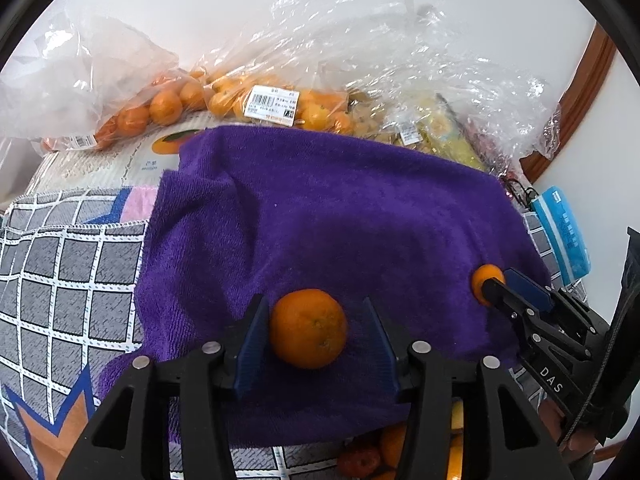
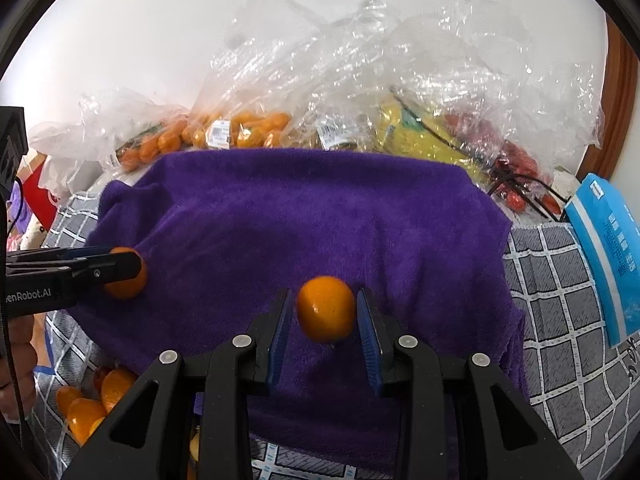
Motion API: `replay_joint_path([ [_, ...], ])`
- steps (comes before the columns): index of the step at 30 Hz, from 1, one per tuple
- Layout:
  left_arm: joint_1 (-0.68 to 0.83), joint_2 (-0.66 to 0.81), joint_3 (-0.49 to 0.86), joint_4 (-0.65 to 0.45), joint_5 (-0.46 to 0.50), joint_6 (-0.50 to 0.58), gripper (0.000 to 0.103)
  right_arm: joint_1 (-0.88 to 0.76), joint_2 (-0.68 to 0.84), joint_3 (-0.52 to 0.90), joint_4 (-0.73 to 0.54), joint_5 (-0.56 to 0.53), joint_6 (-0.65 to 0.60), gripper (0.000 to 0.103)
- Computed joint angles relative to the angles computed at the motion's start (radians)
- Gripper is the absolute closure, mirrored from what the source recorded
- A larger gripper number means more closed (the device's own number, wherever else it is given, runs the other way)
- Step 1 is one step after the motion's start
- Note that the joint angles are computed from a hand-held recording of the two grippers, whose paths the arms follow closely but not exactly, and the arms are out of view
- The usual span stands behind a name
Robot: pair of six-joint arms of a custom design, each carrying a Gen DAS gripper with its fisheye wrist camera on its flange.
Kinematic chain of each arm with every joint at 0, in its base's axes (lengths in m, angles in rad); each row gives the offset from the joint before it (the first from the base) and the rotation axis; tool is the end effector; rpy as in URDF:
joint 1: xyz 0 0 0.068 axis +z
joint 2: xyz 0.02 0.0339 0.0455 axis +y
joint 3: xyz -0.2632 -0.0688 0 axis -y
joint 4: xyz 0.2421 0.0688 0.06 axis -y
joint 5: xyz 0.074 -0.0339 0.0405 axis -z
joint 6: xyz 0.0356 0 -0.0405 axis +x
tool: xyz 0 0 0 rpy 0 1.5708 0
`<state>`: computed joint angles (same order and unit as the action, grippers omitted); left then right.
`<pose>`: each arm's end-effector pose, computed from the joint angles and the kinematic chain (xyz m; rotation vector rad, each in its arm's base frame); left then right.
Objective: Organize fruits
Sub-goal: 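Lift both held fruits over the purple towel and lower them onto it, then open both tools to release the fruits on the towel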
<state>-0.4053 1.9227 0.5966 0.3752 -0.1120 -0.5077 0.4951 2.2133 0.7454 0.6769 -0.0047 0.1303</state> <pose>0.2691 -0.1111 0.0512 -0.1747 2.5224 -0.2297 0.2985 0.1614 0.0116 -0.4346 2.3433 0.3066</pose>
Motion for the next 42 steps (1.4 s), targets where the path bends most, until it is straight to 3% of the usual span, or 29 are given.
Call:
replay_joint_path([
  [7,-0.036,-0.107,-0.054,-0.004,-0.030,-0.002,0.054,0.016,-0.087,-0.059,0.018,0.034,0.020,0.052],
  [11,-0.071,-0.165,-0.081,-0.021,-0.054,-0.012,0.054,0.051,-0.173,-0.124,0.023,0.077,0.040,0.052],
  [21,-0.211,-0.380,-0.201,-0.093,-0.209,-0.070,0.054,0.149,-0.402,-0.334,0.061,0.163,0.108,0.047],
  [27,-0.326,-0.495,-0.268,-0.158,-0.306,-0.152,0.054,0.221,-0.477,-0.430,0.082,0.247,0.168,0.047],
  [42,-0.614,-0.587,-0.326,-0.313,-0.537,-0.382,0.054,0.316,-0.592,-0.589,0.072,0.278,0.272,0.047],
])
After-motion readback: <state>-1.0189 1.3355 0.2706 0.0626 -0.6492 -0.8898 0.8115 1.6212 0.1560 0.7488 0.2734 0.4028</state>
